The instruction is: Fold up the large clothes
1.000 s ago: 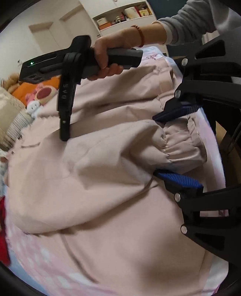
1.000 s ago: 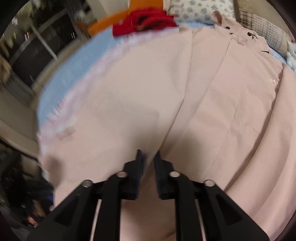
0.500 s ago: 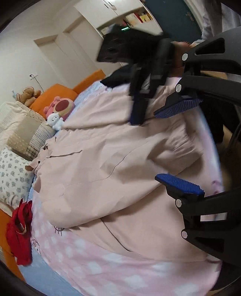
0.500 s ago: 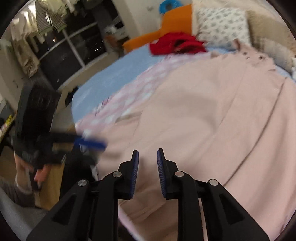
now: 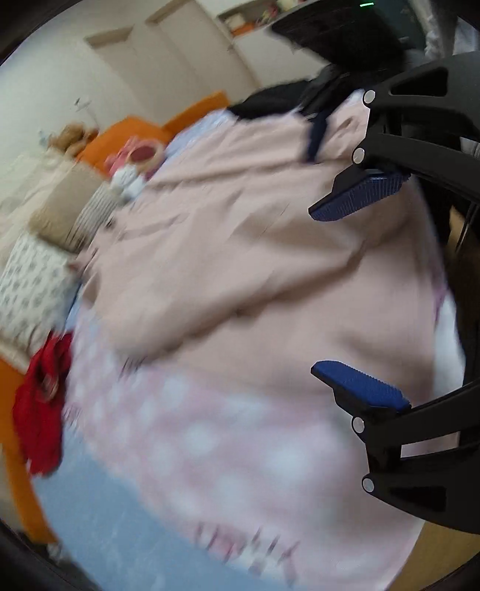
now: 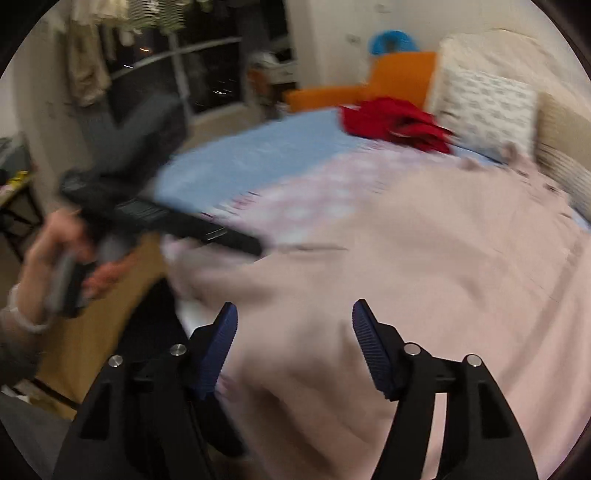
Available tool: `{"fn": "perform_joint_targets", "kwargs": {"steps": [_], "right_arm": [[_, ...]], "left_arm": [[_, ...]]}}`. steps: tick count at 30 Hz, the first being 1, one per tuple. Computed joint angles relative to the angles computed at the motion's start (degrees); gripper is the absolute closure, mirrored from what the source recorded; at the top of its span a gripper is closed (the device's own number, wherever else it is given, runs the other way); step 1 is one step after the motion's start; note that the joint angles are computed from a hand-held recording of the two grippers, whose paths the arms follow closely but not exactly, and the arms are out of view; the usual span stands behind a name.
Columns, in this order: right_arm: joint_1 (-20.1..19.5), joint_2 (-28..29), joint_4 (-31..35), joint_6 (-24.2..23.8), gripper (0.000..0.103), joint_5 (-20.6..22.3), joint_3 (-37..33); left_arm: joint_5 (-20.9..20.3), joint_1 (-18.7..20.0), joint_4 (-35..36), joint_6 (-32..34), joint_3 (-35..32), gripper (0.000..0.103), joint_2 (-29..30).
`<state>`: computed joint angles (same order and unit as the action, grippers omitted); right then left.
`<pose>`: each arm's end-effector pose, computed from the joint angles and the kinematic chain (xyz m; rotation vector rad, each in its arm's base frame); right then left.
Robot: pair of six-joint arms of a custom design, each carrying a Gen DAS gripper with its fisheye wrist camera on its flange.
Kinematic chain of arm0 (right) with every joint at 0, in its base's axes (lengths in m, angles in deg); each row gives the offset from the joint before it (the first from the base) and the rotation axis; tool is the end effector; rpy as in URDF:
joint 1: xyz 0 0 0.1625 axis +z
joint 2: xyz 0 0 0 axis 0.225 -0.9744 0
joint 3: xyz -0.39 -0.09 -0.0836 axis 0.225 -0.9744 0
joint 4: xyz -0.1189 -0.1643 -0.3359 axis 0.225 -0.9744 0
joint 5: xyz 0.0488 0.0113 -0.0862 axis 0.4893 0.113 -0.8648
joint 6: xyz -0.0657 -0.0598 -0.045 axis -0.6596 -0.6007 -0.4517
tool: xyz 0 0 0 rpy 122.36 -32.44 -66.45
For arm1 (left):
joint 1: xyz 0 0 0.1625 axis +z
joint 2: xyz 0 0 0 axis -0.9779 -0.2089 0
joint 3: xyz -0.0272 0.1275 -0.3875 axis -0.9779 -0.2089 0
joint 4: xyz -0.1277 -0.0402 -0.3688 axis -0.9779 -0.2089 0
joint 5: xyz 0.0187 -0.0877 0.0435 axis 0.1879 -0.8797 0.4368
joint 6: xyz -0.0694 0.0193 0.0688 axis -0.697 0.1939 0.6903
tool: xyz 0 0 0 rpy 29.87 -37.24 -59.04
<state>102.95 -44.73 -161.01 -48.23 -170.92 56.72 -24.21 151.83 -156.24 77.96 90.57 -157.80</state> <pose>0.3373 -0.4544 -0.0109 1.1061 -2.5381 0.7139 0.0193 -0.5103 0.3548 0.5272 2.8075 -0.4694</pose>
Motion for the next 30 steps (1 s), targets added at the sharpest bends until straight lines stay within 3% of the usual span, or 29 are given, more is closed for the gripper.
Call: {"fn": "perform_joint_targets", "kwargs": {"steps": [2, 5, 9, 12, 15, 18, 20, 24, 27, 29, 30], "right_arm": [[0.8, 3.9, 3.3, 0.8, 0.040, 2.0, -5.0], [2.5, 10.1, 7.8, 2.8, 0.040, 1.7, -12.3], [4.1, 15.9, 9.7, 9.4, 0.039, -3.0, -17.9], [4.9, 19.1, 10.9, 10.6, 0.042, -7.6, -20.0], [5.2, 21.4, 11.3, 10.3, 0.061, -11.8, -21.7], [2.7, 20.2, 8.1, 13.1, 0.084, -7.5, -18.8], [1.1, 18.7, 6.6, 14.7, 0.094, -3.9, -16.4], [-0.8, 15.5, 3.6, 16.5, 0.098, 1.2, -11.9], [-2.9, 12.1, 2.7, 19.0, 0.099, 7.6, -8.1], [-4.5, 9.6, 0.3, 20.1, 0.099, 12.2, -4.7], [-5.2, 8.4, -1.0, 20.6, 0.099, 14.2, -3.3]], "left_arm": [[0.6, 2.0, -0.1, -1.1, -3.5, 0.024, 1.7], [-3.1, 4.9, 0.1, -2.1, -7.6, 0.024, 3.6], [-6.5, 7.5, 0.0, -0.2, -8.9, 0.024, 4.2], [-7.3, 8.9, 0.9, 0.4, -10.5, 0.024, 5.3], [-7.5, 9.2, 0.9, 0.7, -11.8, 0.024, 6.4], [-6.9, 8.1, 1.4, 1.2, -14.2, 0.024, 8.1], [-6.5, 6.9, 1.9, 1.4, -16.7, 0.024, 10.4], [-6.0, 3.7, 0.8, 0.5, -22.4, 0.024, 16.5], [-4.9, 1.0, -3.7, 0.6, -27.2, 0.024, 22.7], [-4.8, 0.2, -2.6, 2.2, -32.3, 0.024, 27.5], [-2.5, -0.5, -1.3, 3.6, -35.4, 0.024, 30.4]]}}
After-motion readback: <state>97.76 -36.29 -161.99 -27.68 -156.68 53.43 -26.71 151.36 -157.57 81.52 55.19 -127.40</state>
